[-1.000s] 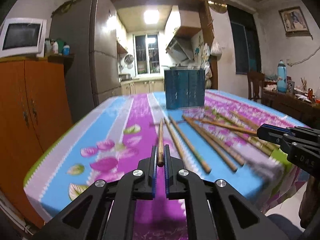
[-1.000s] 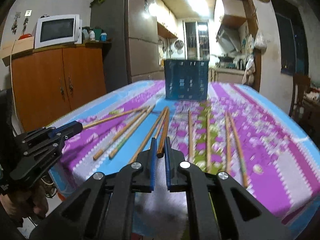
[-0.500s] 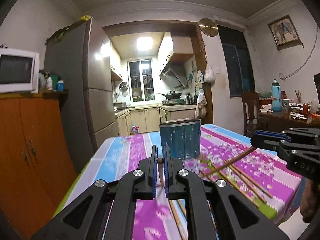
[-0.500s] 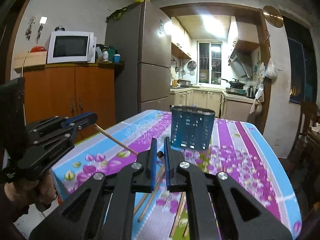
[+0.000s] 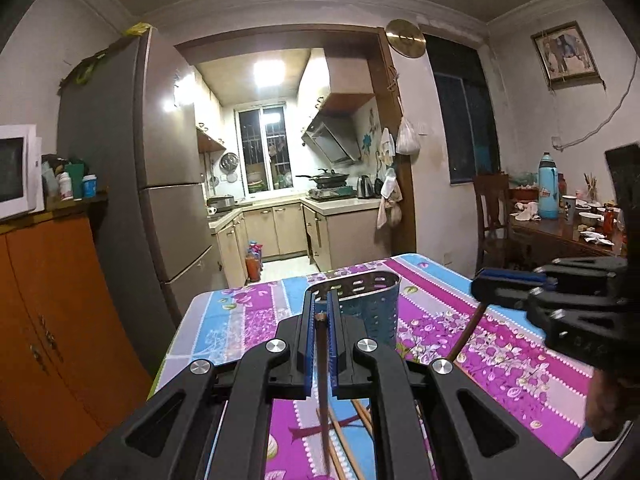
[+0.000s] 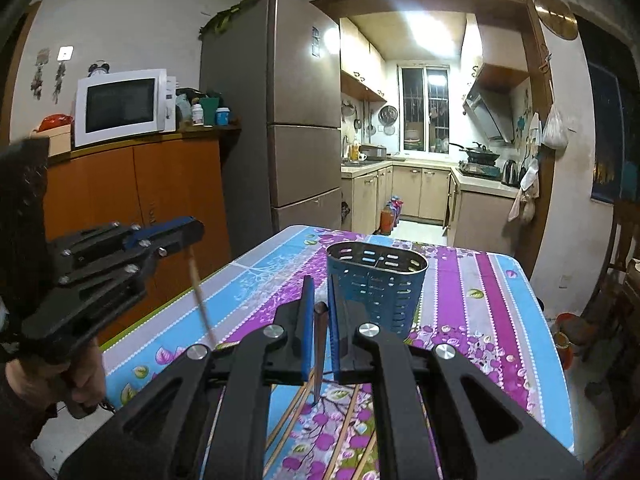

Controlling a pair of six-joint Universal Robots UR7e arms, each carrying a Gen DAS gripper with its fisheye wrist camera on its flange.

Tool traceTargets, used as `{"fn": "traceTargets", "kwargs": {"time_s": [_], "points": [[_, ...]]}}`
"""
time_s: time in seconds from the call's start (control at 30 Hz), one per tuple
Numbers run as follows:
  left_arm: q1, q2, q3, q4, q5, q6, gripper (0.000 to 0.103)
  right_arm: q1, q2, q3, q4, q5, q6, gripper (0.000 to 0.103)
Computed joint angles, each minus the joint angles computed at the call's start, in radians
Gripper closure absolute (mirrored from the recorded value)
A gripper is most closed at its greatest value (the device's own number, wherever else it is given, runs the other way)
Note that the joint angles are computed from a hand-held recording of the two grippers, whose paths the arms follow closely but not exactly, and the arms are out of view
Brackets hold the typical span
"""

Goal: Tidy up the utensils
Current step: 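Lift the chopstick with the right tool and carry it over the blue holder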

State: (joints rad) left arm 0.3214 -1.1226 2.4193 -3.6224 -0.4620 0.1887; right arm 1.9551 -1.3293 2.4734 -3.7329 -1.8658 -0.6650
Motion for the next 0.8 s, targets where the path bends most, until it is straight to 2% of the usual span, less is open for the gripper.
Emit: {"fn": "traceTargets", "kwargs": {"time_s": [0.23, 0.47, 0.8], "points": [[0.026, -0.018, -0.08, 0.05, -0.05, 0.029, 0.096, 0.002, -0.019, -0.067, 0.111, -0.029, 0.025, 0.098], [0.074, -0.006, -0.133, 0.066, -0.141, 0.051, 0.096, 0.029, -0.049, -0.121, 0.19, -0.05, 0.04, 0.098], [0.102, 0.027, -0.225, 0.113, -0.166, 0.073, 0.096, 0.031, -0.035, -0.23, 0.247, -0.062, 0.022, 0.098]]}}
